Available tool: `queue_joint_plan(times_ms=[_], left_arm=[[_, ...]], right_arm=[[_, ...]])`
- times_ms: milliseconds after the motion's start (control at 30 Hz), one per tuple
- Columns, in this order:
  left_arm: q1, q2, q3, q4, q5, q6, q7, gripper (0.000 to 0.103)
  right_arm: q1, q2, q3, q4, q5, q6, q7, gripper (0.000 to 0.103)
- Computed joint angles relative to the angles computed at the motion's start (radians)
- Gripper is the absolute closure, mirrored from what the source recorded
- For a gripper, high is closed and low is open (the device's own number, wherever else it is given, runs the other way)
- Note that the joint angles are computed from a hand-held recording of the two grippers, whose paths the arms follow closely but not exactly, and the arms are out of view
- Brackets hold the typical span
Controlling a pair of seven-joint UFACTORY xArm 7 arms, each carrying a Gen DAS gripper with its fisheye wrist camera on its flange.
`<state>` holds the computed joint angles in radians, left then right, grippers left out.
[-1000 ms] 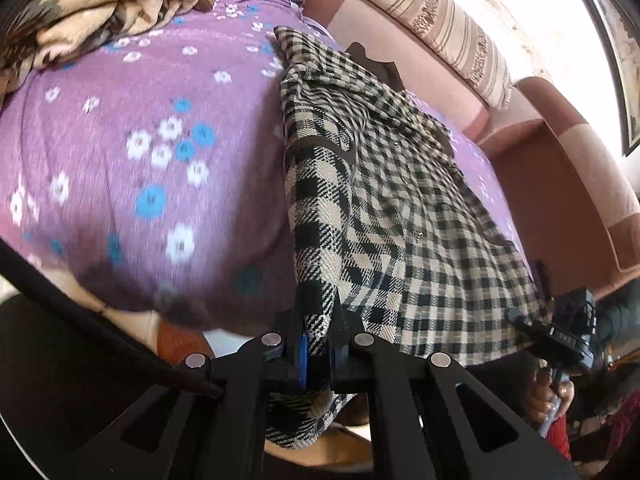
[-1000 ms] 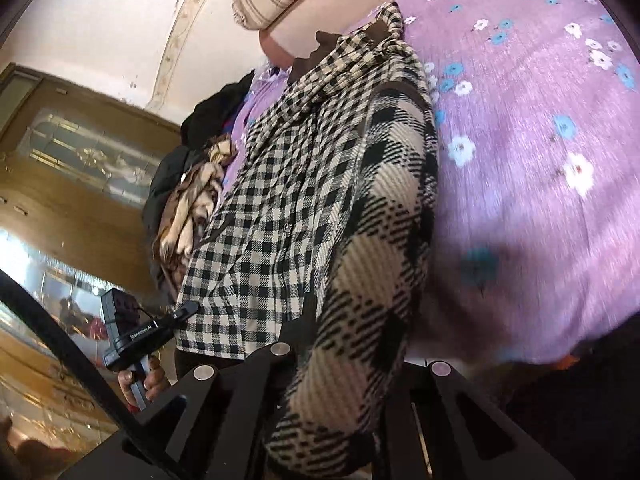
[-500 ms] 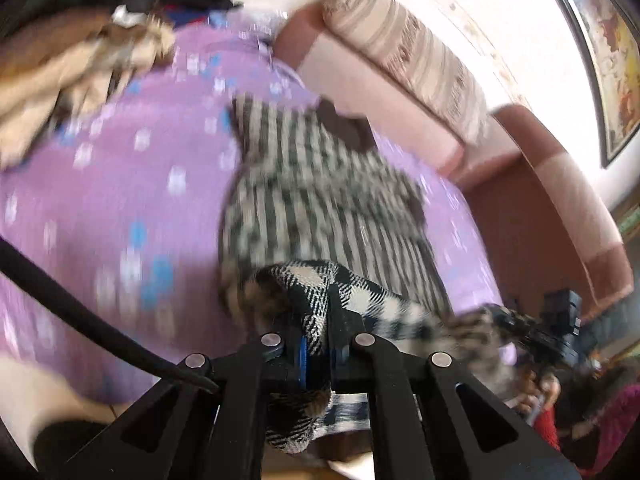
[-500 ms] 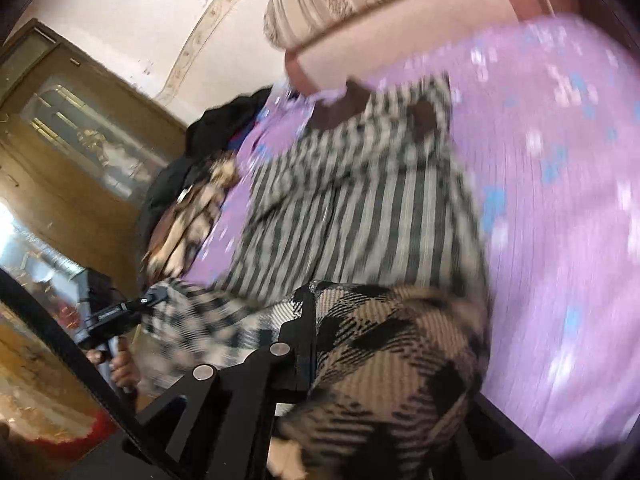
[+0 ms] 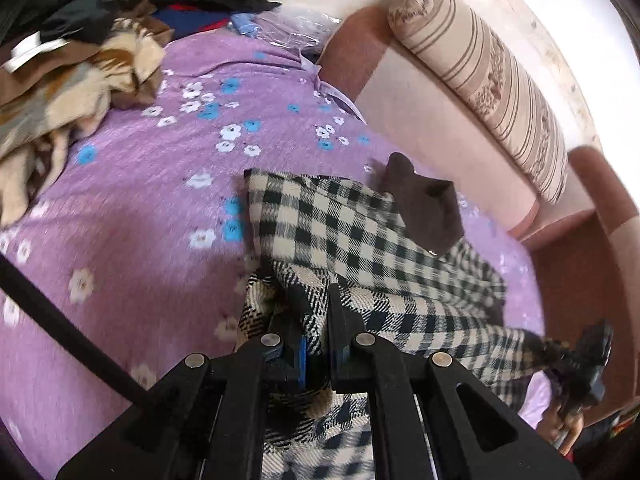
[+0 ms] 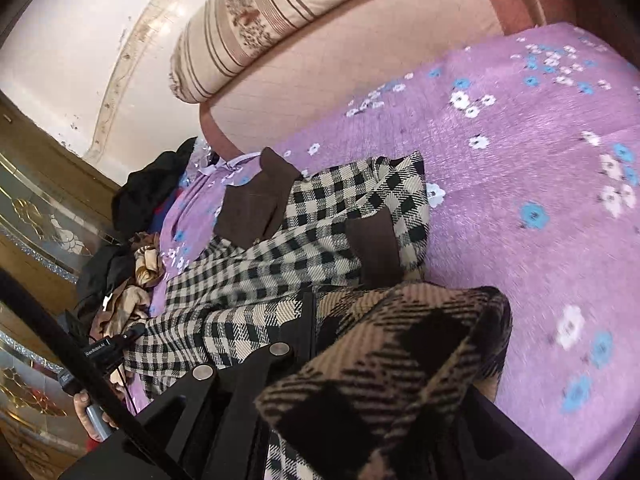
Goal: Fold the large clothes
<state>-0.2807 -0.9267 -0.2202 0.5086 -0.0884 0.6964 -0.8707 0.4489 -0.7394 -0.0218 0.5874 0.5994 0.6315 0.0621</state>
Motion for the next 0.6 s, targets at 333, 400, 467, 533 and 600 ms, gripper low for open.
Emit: queue_joint_plan(times_ms=[333,400,467,533,600], left_arm=[[-0.02,0.171,0.133,0.02,-0.105,-0.293,0.094,0.094],[-0.064,0.208,0.181,0.009,-0.17,-0.364,0.11,0.091],[-0.099,0.228,0.214,-0.002,-0.22,-0.412,0.126,0.083],[-0.146,0.235,0.256,-0.023,-0.282,-0.472,0.142,0.079],[-0.166,0.228,0.275,-0.038,-0.32,-0.513,0.143,0.075]], right_arm=[[0.055,0.251,-0.126,0.125,0.294,-0.114,-0.205,0.079],[0.028,0.278,-0.104,0.125,0.332,-0.163,-0.211,0.033],[0.024,0.284,-0.106,0.115,0.418,-0.215,-0.248,0.026],[0.019,0.295,-0.125,0.124,0.49,-0.195,-0.287,0.026],[-0.009,0.297,-0.108,0.124,0.513,-0.21,-0.296,0.026]])
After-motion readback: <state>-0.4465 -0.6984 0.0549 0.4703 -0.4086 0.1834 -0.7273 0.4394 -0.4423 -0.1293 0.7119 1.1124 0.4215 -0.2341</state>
